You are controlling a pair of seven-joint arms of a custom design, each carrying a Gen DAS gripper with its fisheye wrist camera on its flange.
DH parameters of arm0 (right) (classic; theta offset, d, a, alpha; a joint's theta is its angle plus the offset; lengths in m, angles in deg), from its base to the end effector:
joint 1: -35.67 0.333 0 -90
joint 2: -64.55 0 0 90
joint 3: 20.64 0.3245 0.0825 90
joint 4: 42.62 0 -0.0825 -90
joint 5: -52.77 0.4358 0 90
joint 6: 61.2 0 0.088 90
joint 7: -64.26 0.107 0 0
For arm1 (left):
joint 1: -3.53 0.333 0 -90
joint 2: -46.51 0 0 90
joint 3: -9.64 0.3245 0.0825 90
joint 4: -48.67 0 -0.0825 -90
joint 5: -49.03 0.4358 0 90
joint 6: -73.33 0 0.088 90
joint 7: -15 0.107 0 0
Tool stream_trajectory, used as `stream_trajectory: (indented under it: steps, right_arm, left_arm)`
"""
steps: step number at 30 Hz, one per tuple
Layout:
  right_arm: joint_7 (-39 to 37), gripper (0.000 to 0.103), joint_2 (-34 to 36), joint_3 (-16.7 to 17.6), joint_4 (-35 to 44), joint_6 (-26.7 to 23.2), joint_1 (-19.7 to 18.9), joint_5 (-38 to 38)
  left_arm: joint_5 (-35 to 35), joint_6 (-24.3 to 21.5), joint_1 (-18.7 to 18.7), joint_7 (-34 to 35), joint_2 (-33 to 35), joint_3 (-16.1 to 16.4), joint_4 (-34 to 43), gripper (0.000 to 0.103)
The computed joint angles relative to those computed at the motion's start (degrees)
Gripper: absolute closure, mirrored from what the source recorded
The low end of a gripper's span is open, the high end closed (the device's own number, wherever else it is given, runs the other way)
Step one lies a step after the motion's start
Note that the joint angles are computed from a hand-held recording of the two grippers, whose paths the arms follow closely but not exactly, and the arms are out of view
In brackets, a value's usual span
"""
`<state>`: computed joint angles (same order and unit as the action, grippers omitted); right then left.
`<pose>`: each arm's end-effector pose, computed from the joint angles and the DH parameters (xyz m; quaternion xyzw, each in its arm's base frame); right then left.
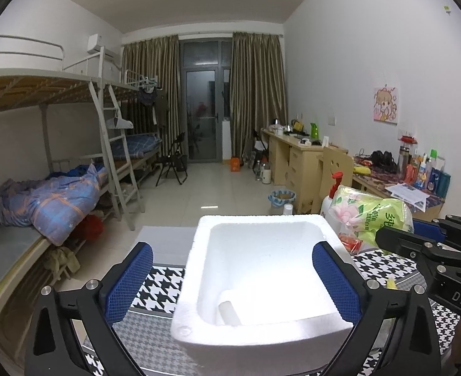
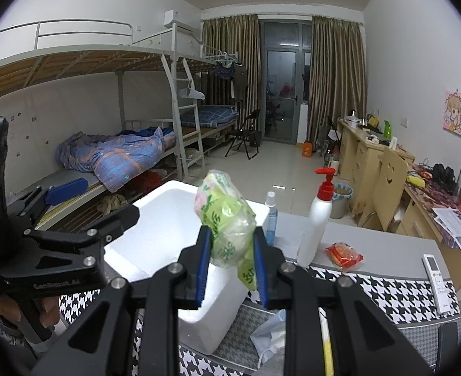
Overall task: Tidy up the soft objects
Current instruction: 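Lower the green bag into the foam box and open the right gripper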
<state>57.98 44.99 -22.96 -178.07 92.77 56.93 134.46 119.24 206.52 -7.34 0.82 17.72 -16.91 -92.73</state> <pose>0.5030 0.1380 0.4951 -0.7964 0.2961 -0.1899 0.4920 0.3878 -0.2867 0.4856 -0.6808 0.4627 -0.3148 0.4725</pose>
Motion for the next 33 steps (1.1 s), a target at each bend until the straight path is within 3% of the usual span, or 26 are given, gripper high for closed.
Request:
stream_trajectory:
  steps: [14,33]
  right_arm:
    - [2.15,0.073,0.21,1.22,0.09,2.55,1.89,-1.30]
    - [7.75,0.073,3.48,2.34,2.27,4.68,3.38,-5.36]
  left_arm:
    - [-1.75,1.80,0.23,-0.58,-5.80,-0.36,-4.36,0.001]
    - [-3.58,5.23,2.84,0.61,-7.26,-1.36,-6.06,0.001]
